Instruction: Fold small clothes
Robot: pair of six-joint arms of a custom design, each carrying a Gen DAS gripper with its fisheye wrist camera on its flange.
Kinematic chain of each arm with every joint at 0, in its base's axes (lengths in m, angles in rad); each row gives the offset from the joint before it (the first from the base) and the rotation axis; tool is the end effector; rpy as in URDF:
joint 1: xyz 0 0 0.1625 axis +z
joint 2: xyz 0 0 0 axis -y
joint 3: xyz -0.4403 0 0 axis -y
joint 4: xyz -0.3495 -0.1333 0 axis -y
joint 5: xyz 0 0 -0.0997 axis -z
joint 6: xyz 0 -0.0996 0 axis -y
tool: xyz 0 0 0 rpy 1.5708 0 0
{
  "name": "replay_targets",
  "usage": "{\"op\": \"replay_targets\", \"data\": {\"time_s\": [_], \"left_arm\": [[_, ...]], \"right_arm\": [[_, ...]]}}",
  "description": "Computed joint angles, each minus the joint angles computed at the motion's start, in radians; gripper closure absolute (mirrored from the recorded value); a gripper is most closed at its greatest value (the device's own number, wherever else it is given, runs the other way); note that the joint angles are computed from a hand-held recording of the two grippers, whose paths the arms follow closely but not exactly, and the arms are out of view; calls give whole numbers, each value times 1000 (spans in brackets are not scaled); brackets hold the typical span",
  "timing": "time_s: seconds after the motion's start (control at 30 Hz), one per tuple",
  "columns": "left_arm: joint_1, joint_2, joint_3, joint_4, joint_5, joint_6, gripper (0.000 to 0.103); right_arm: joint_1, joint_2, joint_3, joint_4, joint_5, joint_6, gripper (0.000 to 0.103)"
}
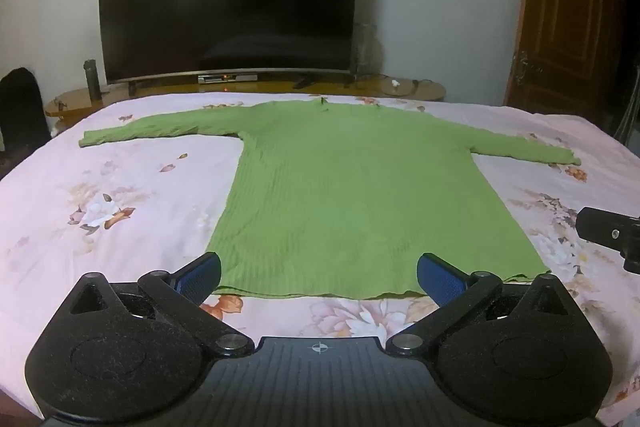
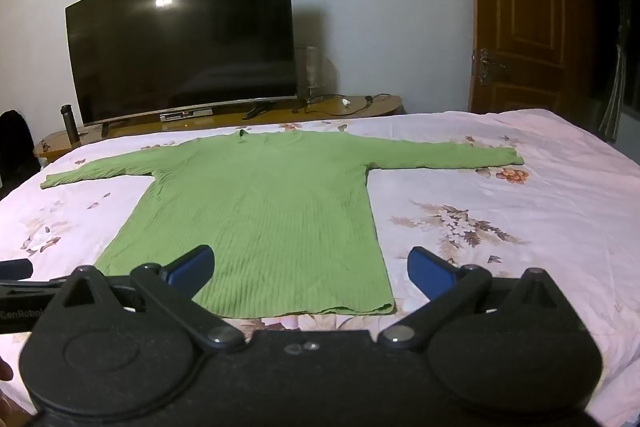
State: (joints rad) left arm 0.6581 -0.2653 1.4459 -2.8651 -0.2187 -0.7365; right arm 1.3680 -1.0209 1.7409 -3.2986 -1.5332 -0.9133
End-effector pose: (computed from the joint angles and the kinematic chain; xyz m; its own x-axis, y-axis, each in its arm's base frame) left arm -0.3806 -0.5856 -0.0554 -0.6912 -0.3312 -0.6423 0.4343 0.5200 -0.7355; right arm 0.0073 -0.6449 0.3386 -0.6872 -0.3098 0.6571 -0.7141 0.4542 -0.5327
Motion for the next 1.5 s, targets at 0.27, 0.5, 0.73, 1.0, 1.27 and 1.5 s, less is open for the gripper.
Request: {"op": "replay_targets", "data": {"time_s": [0.27, 0.5, 0.73, 1.0, 1.27, 1.5], "left_arm": [[6, -8, 8, 26, 8, -19, 0], [4, -6, 12, 4, 12, -6, 0], [3, -5, 11, 10, 16, -13, 0], [7, -7, 8, 25, 19, -25, 0], [8, -4, 8, -4, 20, 1, 0], [8, -7, 9, 1, 19, -3, 0]], "right_arm": [[-3, 3, -6, 7, 7, -3, 0], [-3, 9, -3, -10, 9, 1, 0], [-2, 6, -4, -3, 5, 2, 0], [-1, 6, -6, 1, 3, 3, 0], [0, 8, -9, -3, 4, 5, 0], [0, 9, -11, -1, 3, 4, 0]]}}
